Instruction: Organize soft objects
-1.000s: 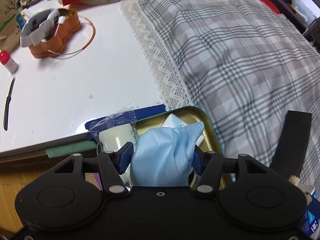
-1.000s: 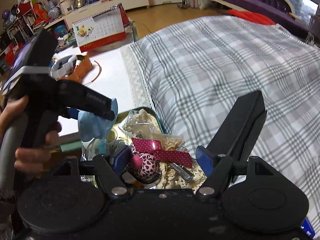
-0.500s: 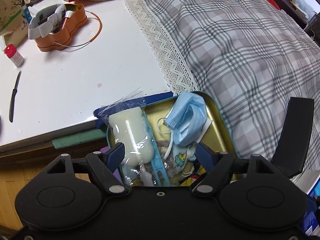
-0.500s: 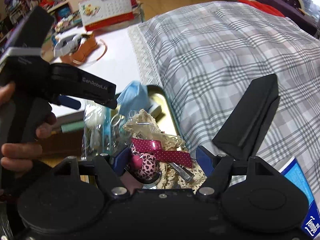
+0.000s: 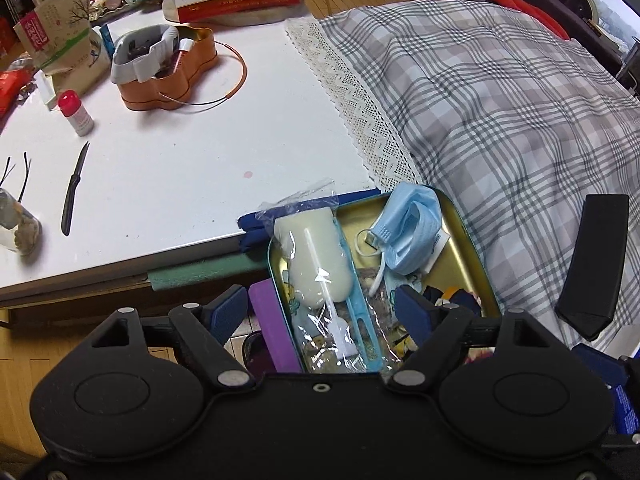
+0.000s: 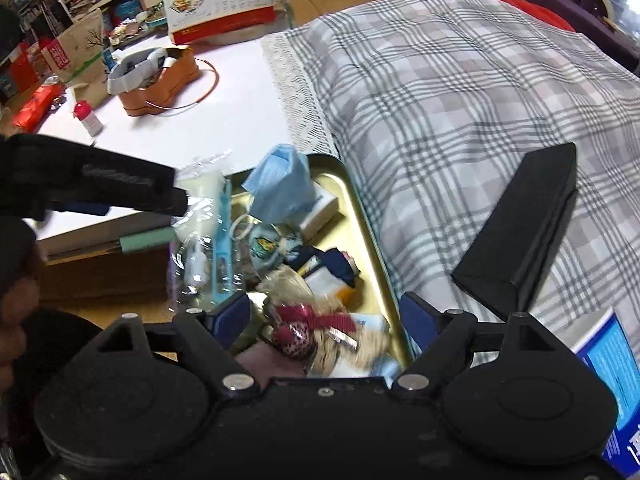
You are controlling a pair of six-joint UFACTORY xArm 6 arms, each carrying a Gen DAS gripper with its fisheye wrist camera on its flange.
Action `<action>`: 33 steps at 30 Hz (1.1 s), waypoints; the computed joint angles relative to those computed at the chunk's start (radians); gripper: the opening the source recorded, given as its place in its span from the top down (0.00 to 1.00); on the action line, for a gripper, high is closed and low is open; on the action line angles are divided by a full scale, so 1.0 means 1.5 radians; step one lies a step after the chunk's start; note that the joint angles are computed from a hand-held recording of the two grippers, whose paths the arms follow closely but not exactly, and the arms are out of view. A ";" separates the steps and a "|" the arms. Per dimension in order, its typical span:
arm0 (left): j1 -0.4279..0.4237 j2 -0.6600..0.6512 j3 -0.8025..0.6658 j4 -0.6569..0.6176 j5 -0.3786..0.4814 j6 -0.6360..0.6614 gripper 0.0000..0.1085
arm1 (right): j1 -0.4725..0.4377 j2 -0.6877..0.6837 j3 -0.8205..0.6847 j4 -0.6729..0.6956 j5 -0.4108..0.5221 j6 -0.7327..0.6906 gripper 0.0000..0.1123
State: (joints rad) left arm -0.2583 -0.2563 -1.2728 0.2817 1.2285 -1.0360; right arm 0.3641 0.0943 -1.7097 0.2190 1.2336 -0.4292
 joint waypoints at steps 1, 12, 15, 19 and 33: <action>-0.004 -0.003 0.003 0.002 0.001 -0.004 0.29 | -0.002 -0.006 0.006 -0.003 0.000 0.001 0.28; -0.104 -0.021 0.013 0.051 0.045 -0.077 0.29 | -0.062 -0.124 0.131 -0.004 -0.016 -0.005 0.28; -0.141 -0.019 0.005 0.073 0.064 -0.102 0.28 | -0.081 -0.161 0.170 0.000 -0.020 -0.009 0.28; -0.188 -0.017 -0.006 0.094 0.090 -0.132 0.28 | -0.103 -0.210 0.220 0.003 -0.029 -0.015 0.28; -0.310 -0.013 -0.029 0.133 0.153 -0.218 0.26 | -0.169 -0.314 0.330 -0.002 -0.048 -0.025 0.28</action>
